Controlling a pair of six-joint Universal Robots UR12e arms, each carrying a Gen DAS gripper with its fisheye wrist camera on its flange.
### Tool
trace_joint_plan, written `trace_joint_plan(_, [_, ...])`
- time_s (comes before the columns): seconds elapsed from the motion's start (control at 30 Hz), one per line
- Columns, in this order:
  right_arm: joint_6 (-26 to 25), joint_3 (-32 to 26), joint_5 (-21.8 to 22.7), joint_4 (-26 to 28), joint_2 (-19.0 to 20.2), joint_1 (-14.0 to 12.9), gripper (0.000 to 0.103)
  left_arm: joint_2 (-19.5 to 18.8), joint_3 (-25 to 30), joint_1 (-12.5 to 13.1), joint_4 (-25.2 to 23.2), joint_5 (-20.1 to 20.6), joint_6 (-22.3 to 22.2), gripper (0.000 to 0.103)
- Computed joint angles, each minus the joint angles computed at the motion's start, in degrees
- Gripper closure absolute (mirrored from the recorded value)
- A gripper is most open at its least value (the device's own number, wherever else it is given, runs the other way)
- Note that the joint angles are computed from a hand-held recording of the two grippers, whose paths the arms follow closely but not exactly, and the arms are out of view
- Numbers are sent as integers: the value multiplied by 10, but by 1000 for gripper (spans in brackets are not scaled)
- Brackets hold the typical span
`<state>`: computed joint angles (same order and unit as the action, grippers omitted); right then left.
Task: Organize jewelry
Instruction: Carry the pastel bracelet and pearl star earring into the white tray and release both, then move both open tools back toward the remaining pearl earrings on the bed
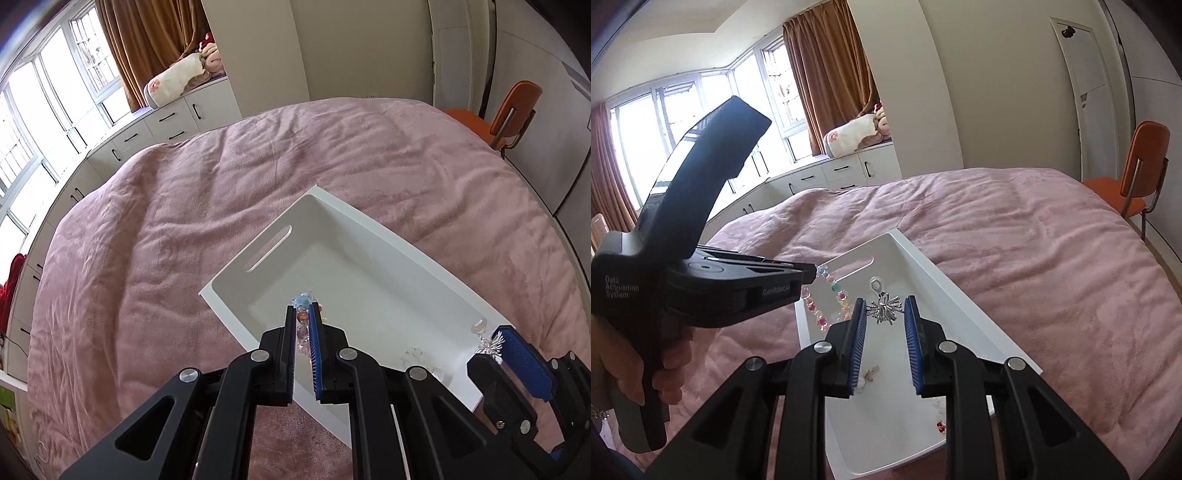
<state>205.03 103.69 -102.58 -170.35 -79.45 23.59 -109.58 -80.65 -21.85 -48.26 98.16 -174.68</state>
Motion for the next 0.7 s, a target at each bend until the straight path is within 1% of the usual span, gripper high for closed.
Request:
trace_joint_plan(0.07, [-2,-1,-9,9,0,0,81,-3,-1,0,-3,-1,-3,91])
trace_joint_plan(0.4, [-2,-8,-6,47,4,-4,81,-11,-8,4,-5,-11,-18,91])
trace_joint_plan(0.43, [-5,-9,-9,52,5,-3,80,-11,-9,5,-5,-12,-19,90])
trace_joint_plan(0.47, [-7,-11,-14,55,6,-2,80,-12,-9,6,-5,-13,-21,89])
trace_joint_plan(0.53, [-12,-13,-20,57,8,1,79,-12,-12,7,0,-13,-24,82])
trace_joint_plan(0.6, [-14,-14,-26,56,9,3,72,-11,-13,8,2,-15,-25,71])
trace_joint_plan(0.63, [-14,-13,-32,51,9,4,64,-10,-13,9,4,-14,-24,68])
trace_joint_plan(0.67, [-14,-13,-38,47,9,5,58,-9,-15,10,9,-14,-23,63])
trace_joint_plan(0.7, [-16,-13,-44,42,9,7,56,-8,-16,10,13,-13,-23,59])
